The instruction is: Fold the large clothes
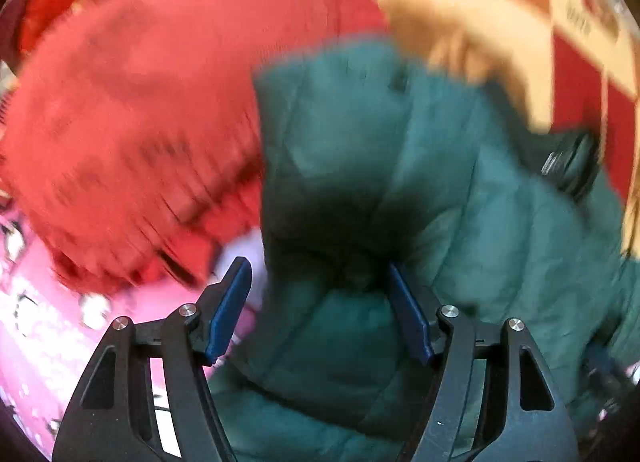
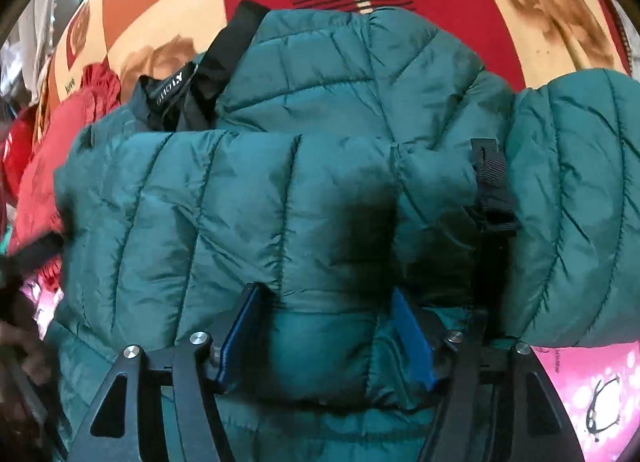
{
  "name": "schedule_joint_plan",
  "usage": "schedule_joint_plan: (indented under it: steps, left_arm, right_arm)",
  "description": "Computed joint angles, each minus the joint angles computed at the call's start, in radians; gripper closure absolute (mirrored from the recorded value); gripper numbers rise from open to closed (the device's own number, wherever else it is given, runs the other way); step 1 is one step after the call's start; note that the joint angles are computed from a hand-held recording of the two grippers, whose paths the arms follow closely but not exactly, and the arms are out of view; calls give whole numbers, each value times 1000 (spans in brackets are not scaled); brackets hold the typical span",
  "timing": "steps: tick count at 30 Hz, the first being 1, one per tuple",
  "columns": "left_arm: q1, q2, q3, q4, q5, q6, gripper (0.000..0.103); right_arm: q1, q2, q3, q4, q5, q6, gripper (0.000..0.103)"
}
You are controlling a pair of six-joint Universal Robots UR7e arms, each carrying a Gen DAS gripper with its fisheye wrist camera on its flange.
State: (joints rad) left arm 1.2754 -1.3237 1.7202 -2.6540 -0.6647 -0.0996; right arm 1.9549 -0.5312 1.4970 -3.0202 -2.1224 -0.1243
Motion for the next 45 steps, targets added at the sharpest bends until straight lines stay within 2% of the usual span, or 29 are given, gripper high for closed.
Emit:
schedule_joint_plan:
  steps: [2,4,6,8,11,13,14,16,17,19,20,22,24,25,27,29,33,36,38,40,42,45]
  left_arm:
    - [9,-7,-3,-6,-28,-9,32]
    - [2,-20,4,-13,-22,-13,32]
    - [-16,-32,28,-76,12,36,33]
    - [-47,-55,74,-191,39,112,33]
    - [-75,-79,113,-263,-9,176,33]
    - [-78,-82,110,-191,-48,167,32]
    - [-73,-71,95,-118,-57,150,32]
    - [-65,-44,78,11,-30,112,32]
    - [-65,-18,64,36,0,114,32]
    - [-67,-6,75,-16,19,161,31]
    - [-70,-12,77,-18,18,155,32]
    - [-74,-33,87,-30,-1,130,32]
    - [-80,-59,101,-38,-2,118,32]
    - [-86,-68,107,-36,5,113,32]
    - [-105,-85,130,-28,3,101,32]
    - [-116,-75,130,-12,6,95,32]
    - [-182,-88,166,-22,33,95,32]
    - [-231,-168,221,28,4,-6,32]
    - [-267,-228,276,44,-19,-76,32]
    - [-282,-233,293,52,-29,-107,32]
    - [-282,-204,280,83,-33,-107,32]
    - [-266,-157,249,96,-13,-108,32]
  right_arm:
    - [0,-1,7,-8,10,-24,24]
    - [-2,-2,20,-18,16,-61,15]
    - [12,16,9,-14,-10,-75,13]
    - [15,14,12,-17,-20,-81,13]
    - [48,36,-26,-40,-78,-51,13]
    - [78,44,-30,-107,-135,-66,13]
    - [87,44,-31,-112,-132,-76,13]
    - [93,42,-37,-50,-113,-77,13]
    - [93,51,-53,-3,-119,-74,13]
    - [89,79,-88,99,-177,-41,13]
    - [84,79,-86,103,-177,-28,13]
    - [90,80,-90,68,-185,-12,13]
    - [106,73,-70,-15,-230,-33,12]
    - [112,64,-53,-50,-222,-46,12]
    - [110,42,-28,-13,-180,-33,12]
    - [115,37,-17,13,-235,-12,12]
    - [127,-20,74,-146,-289,-49,12]
    - [108,-105,171,-315,-352,-43,12]
    - [79,-180,262,-442,-356,-46,12]
    - [32,-269,350,-577,-341,-43,12]
    - [-18,-352,408,-614,-325,-22,12]
    - [-108,-473,488,-630,-257,52,12]
